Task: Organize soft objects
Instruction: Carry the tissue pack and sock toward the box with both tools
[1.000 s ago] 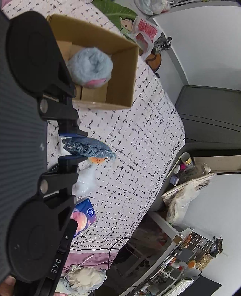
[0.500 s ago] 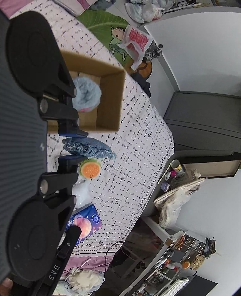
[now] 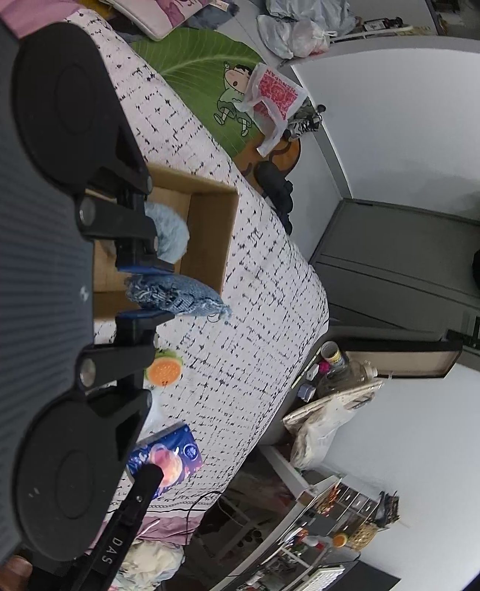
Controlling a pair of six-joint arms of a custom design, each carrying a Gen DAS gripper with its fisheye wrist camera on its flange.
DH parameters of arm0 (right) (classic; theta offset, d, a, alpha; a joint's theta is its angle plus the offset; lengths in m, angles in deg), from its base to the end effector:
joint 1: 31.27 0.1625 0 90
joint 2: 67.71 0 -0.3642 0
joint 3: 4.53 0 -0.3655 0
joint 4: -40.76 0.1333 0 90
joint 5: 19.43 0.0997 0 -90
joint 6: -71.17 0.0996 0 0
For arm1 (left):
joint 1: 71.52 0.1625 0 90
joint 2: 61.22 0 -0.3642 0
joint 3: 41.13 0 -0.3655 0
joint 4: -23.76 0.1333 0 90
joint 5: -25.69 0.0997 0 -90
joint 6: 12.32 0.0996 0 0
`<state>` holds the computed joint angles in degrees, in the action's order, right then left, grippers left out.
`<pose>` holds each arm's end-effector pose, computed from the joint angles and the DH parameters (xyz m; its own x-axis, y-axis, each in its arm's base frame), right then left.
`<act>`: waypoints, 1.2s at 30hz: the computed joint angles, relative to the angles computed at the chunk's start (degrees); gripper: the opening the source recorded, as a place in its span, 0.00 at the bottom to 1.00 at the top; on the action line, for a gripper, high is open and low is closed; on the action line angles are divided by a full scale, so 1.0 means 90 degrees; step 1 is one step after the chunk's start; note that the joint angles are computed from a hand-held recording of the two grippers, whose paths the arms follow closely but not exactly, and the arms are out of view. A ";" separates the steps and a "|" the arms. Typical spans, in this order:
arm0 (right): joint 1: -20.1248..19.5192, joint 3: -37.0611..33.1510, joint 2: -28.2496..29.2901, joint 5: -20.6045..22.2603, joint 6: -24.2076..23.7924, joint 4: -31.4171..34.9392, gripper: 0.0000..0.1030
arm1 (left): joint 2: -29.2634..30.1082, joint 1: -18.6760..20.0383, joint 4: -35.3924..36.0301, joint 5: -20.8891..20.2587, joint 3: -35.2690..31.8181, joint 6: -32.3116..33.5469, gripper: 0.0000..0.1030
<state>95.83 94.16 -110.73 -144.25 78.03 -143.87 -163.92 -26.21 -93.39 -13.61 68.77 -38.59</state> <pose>0.4237 -0.4335 0.1083 -0.9211 -0.1333 0.3657 -0.3616 0.6407 -0.6773 -0.1302 -0.4307 0.4467 -0.8629 -0.0647 -0.5013 0.3113 0.7133 -0.6279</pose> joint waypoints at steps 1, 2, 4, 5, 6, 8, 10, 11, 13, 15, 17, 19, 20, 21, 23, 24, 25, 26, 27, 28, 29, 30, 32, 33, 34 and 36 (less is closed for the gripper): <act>0.0007 -0.0044 0.0040 -0.0012 0.0020 0.0013 0.31 | -0.0021 0.0055 -0.0037 -0.0018 -0.0013 0.0018 0.17; 0.0015 -0.0097 0.0084 -0.0034 0.0053 0.0046 0.31 | -0.0036 0.0112 -0.0071 -0.0042 -0.0028 0.0045 0.17; 0.0040 -0.0188 0.0164 -0.0058 0.0053 0.0101 0.31 | -0.0044 0.0200 -0.0101 -0.0058 -0.0058 0.0115 0.17; 0.0058 -0.0254 0.0222 -0.0095 0.0026 0.0115 0.31 | -0.0049 0.0251 -0.0133 -0.0073 -0.0062 0.0176 0.17; 0.0075 -0.0291 0.0258 -0.0124 0.0015 0.0119 0.31 | -0.0055 0.0299 -0.0169 -0.0086 -0.0062 0.0234 0.17; 0.0089 -0.0388 0.0350 -0.0125 0.0060 0.0126 0.31 | -0.0068 0.0394 -0.0235 -0.0118 -0.0051 0.0328 0.17; 0.0090 -0.0486 0.0449 -0.0112 0.0132 0.0103 0.31 | -0.0078 0.0504 -0.0269 -0.0181 -0.0052 0.0392 0.17; 0.0097 -0.0531 0.0496 -0.0131 0.0140 0.0092 0.31 | -0.0068 0.0564 -0.0288 -0.0225 -0.0060 0.0424 0.17; 0.0102 -0.0637 0.0606 -0.0117 0.0173 0.0067 0.31 | -0.0042 0.0679 -0.0333 -0.0308 -0.0078 0.0496 0.17; 0.0096 -0.0720 0.0689 -0.0070 0.0184 0.0066 0.31 | -0.0011 0.0794 -0.0362 -0.0354 -0.0103 0.0570 0.17; 0.0108 -0.0806 0.0769 -0.0064 0.0105 0.0102 0.31 | 0.0036 0.0928 -0.0407 -0.0430 -0.0138 0.0647 0.17; 0.0094 -0.0855 0.0808 -0.0005 0.0088 0.0163 0.31 | 0.0063 0.1020 -0.0396 -0.0463 -0.0153 0.0664 0.17; 0.0097 -0.0877 0.0828 0.0018 0.0077 0.0187 0.31 | 0.0090 0.1076 -0.0392 -0.0490 -0.0175 0.0686 0.17; 0.0092 -0.0904 0.0854 0.0052 0.0054 0.0217 0.31 | 0.0117 0.1124 -0.0419 -0.0517 -0.0191 0.0726 0.17; 0.0087 -0.0988 0.0918 0.0110 0.0058 0.0306 0.31 | 0.0165 0.1210 -0.0470 -0.0565 -0.0213 0.0812 0.17; 0.0082 -0.1032 0.0953 0.0153 0.0067 0.0348 0.31 | 0.0178 0.1241 -0.0479 -0.0586 -0.0218 0.0826 0.17; 0.0074 -0.1073 0.0989 0.0198 0.0041 0.0381 0.31 | 0.0198 0.1287 -0.0494 -0.0624 -0.0226 0.0843 0.17; 0.0065 -0.1112 0.1023 0.0243 0.0011 0.0421 0.31 | 0.0215 0.1321 -0.0486 -0.0634 -0.0229 0.0844 0.17; 0.0061 -0.1143 0.1053 0.0283 0.0011 0.0469 0.31 | 0.0242 0.1367 -0.0490 -0.0639 -0.0241 0.0865 0.17; 0.0051 -0.1175 0.1076 0.0328 0.0023 0.0527 0.31 | 0.0259 0.1405 -0.0490 -0.0659 -0.0241 0.0869 0.17; 0.0038 -0.1206 0.1100 0.0387 0.0053 0.0597 0.31 | 0.0280 0.1447 -0.0470 -0.0706 -0.0253 0.0850 0.17; 0.0030 -0.1237 0.1125 0.0433 0.0079 0.0662 0.31 | 0.0307 0.1506 -0.0442 -0.0781 -0.0276 0.0837 0.17; 0.0021 -0.1313 0.1187 0.0479 0.0135 0.0811 0.31 | 0.0360 0.1581 -0.0379 -0.0826 -0.0298 0.0835 0.17; 0.0020 -0.1346 0.1213 0.0502 0.0170 0.0891 0.31 | 0.0377 0.1612 -0.0369 -0.0830 -0.0292 0.0853 0.18; 0.0019 -0.1378 0.1239 0.0523 0.0190 0.0956 0.31 | 0.0398 0.1637 -0.0337 -0.0821 -0.0296 0.0851 0.18; 0.0022 -0.1436 0.1277 0.0604 0.0214 0.1104 0.31 | 0.0432 0.1666 -0.0264 -0.0784 -0.0307 0.0839 0.18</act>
<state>96.03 81.24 -99.24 -138.82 79.96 -133.94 -160.04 -11.22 -95.76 -20.67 66.01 -31.03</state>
